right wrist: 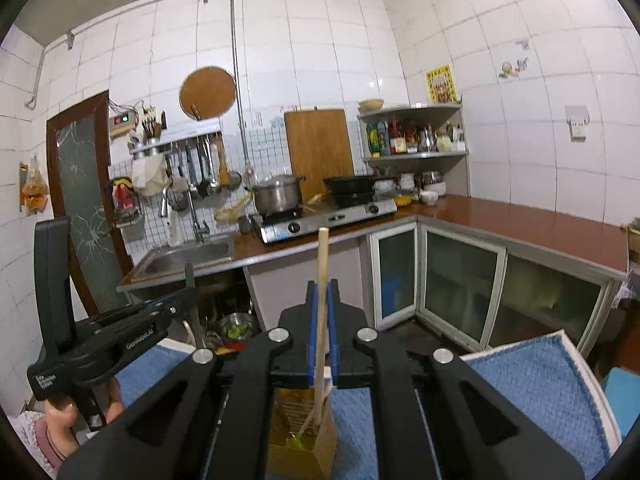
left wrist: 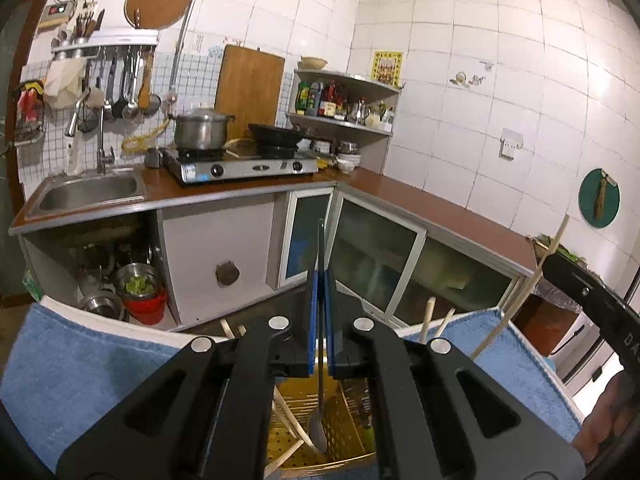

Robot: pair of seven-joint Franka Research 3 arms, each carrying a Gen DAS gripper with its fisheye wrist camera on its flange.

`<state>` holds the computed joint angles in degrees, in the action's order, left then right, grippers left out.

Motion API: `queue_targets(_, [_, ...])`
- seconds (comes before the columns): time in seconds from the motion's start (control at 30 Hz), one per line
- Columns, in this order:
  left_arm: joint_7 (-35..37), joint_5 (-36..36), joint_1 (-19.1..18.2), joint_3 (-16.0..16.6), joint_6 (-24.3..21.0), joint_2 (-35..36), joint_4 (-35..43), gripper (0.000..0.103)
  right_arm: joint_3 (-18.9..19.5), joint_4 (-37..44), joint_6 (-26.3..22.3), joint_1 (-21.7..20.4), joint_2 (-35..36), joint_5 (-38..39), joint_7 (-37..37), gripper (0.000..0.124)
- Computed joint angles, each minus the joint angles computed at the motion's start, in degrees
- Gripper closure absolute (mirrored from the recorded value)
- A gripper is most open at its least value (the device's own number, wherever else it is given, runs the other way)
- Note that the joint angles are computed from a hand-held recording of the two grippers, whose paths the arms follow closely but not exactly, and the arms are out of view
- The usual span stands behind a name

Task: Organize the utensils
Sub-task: 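Lower the spoon into the caddy and open the left tool while the right tool drops its chopstick in, then grasp a wooden chopstick with the left tool while the right tool grasps the white spoon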

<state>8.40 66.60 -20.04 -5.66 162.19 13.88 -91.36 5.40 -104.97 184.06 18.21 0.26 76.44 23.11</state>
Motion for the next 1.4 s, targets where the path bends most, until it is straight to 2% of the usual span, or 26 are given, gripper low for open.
queue_targets(0.03, [-0.41, 0.82, -0.18, 0.20, -0.07, 0.47, -0.05, 0.101, -0.16, -0.11, -0.36, -0.09, 0.83, -1.56, 1.60, 0.119])
queue_targets(0.3, [-1.94, 2.37, -0.42, 1.15, 1.28, 2.48, -2.52, 0.100, 2.46, 0.10, -0.62, -1.81, 5.00, -1.55, -0.08, 0.119])
queue_targets(0.37, [-5.15, 6.04, -1.25, 2.00, 0.81, 1.89, -3.28, 0.100, 2.53, -0.34, -1.02, -1.92, 5.82, -4.68, 2.97, 0.119])
queue_targets(0.43, [-5.47, 6.65, -1.05, 1.47, 0.37, 1.49, -3.78, 0.100, 2.96, -0.73, -1.53, -2.41, 6.36, -6.56, 5.37, 0.119])
queue_targets(0.57, [-2.60, 2.13, 0.36, 0.02, 0.57, 1.14, -4.52, 0.100, 2.67, -2.55, -1.53, -2.17, 7.48, -15.34, 13.72, 0.121])
queue_targets(0.7, [1.84, -3.31, 1.02, -0.76, 0.23, 0.18, -5.71, 0.099, 3.55, -4.23, -2.37, -3.44, 7.41, -20.31, 18.68, 0.119])
queue_targets(0.73, [2.73, -4.20, 1.06, -0.91, 0.00, -0.52, -6.34, 0.097, 3.71, -4.64, -2.64, -3.74, 7.15, -20.97, 19.61, 0.119])
queue_targets(0.8, [4.79, -6.35, 1.22, -1.47, -1.34, -2.21, -7.71, 0.077, 2.83, -6.11, -3.41, -3.49, 6.10, -24.44, 23.54, 0.118])
queue_targets(0.83, [3.91, -5.69, 0.99, -1.37, -2.19, -3.28, -8.53, 0.061, 2.22, -7.11, -3.41, -3.17, 5.37, -26.57, 25.93, 0.118])
queue_targets(0.87, [2.60, -4.65, 0.90, -1.36, -2.75, -4.21, -9.24, 0.053, 1.68, -7.84, -3.36, -2.91, 4.83, -28.61, 28.22, 0.118])
queue_targets(0.9, [1.72, -4.08, 1.10, -1.58, -2.96, -5.74, -10.70, 0.051, 1.19, -8.98, -3.27, -2.73, 3.89, -30.51, 30.55, 0.118])
queue_targets(0.97, [4.16, -7.31, 2.31, -2.89, -2.76, -7.61, -12.87, 0.048, -0.27, -11.72, -2.86, -2.14, 1.94, -36.69, 37.13, 0.117])
queue_targets(1.03, [5.12, -8.95, 3.05, -3.83, -2.92, -9.58, -15.23, 0.046, -1.66, -15.10, -2.32, -2.14, -0.12, -46.87, 47.29, 0.104])
queue_targets(1.07, [5.13, -8.95, 3.31, -4.27, -3.19, -10.72, -16.61, 0.042, -1.75, -16.28, -2.15, -2.55, -0.96, -49.74, 50.15, 0.093])
queue_targets(1.1, [4.65, -8.40, 3.55, -4.72, -3.50, -11.87, -18.05, 0.041, -1.58, -17.89, -1.60, -3.23, -2.00, -52.79, 53.08, 0.091])
queue_targets(1.13, [3.82, -7.64, 3.81, -5.20, -3.84, -12.94, -19.40, 0.038, -0.08, -19.99, -1.29, -5.91, -3.26, -59.85, 59.71, 0.091])
queue_targets(1.17, [3.48, -7.38, 4.17, -5.67, -4.01, -13.74, -20.47, 0.036, 0.54, -20.95, -1.53, -7.16, -3.96, -62.89, 62.57, 0.091])
queue_targets(1.3, [5.28, -10.83, 5.35, -7.29, -3.53, -16.61, -25.57, 0.032, 1.76, -25.77, -2.58, -10.30, -7.25, -68.12, 68.69, 0.090])
queue_targets(1.4, [7.19, -13.99, 5.65, -8.30, -3.74, -17.22, -27.94, 0.029, 4.08, -29.20, -2.75, -13.92, -9.14, -72.07, 72.87, 0.081])
